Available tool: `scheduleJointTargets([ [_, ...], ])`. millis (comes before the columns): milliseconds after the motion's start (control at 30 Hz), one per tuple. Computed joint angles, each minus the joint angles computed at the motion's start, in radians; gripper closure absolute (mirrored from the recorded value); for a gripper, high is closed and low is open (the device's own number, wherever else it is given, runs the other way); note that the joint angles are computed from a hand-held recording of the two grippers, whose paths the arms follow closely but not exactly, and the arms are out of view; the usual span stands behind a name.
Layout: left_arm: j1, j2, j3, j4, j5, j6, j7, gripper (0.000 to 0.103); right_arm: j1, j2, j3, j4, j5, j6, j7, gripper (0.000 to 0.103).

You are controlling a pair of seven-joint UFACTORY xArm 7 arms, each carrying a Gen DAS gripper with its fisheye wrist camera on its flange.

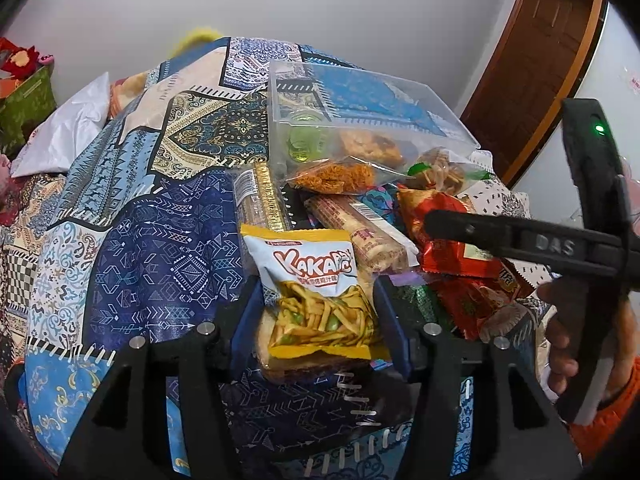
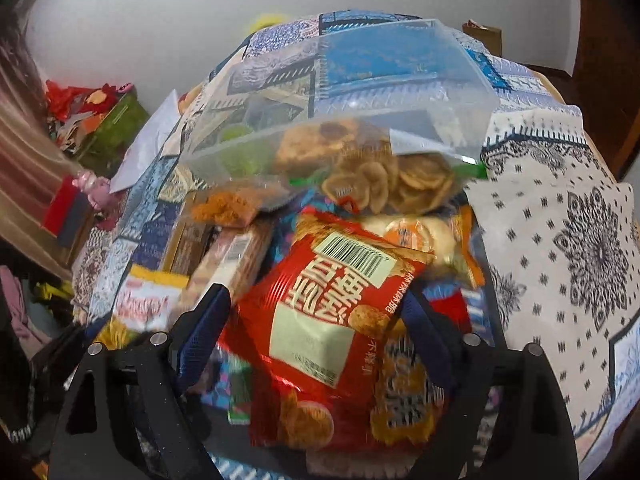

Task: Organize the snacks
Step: 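Grasp KAKAO snack bag with left tool while right tool grasps red chip bag, then lower KAKAO bag into box with left tool while right tool drops red chip bag in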

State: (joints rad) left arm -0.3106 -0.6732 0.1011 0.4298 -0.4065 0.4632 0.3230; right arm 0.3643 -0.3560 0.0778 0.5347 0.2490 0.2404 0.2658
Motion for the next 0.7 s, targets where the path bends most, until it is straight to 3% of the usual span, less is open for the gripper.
scheduleJointTargets([
  [133,0.001,0.021,-0.016,0.007,0.012,-0.016,-0.006,0.042,0.030,0.030,-0.030,0.009,0.030,-0.018,-0.052,0.036],
  [233,-0.002,0.036,-0.022,0.009,0.018,-0.034,-0.011,0.042,0.023,0.021,-0.020,-0.008,0.027,-0.040,-0.063,0.039],
  [300,0.001,0.038,-0.028,0.006,0.026,-0.045,-0.017,0.055,0.012,0.009,-0.010,-0.019,0.010,-0.045,-0.062,0.043],
  [333,0.003,0.039,-0.030,0.008,0.033,-0.043,-0.020,0.055,0.022,0.003,-0.021,-0.023,0.016,-0.047,-0.076,0.045],
  [700,0.026,-0.023,-0.039,0.008,0.077,-0.041,-0.065,0.058,0.017,-0.105,-0.034,-0.070,0.004,-0.057,-0.099,0.048],
])
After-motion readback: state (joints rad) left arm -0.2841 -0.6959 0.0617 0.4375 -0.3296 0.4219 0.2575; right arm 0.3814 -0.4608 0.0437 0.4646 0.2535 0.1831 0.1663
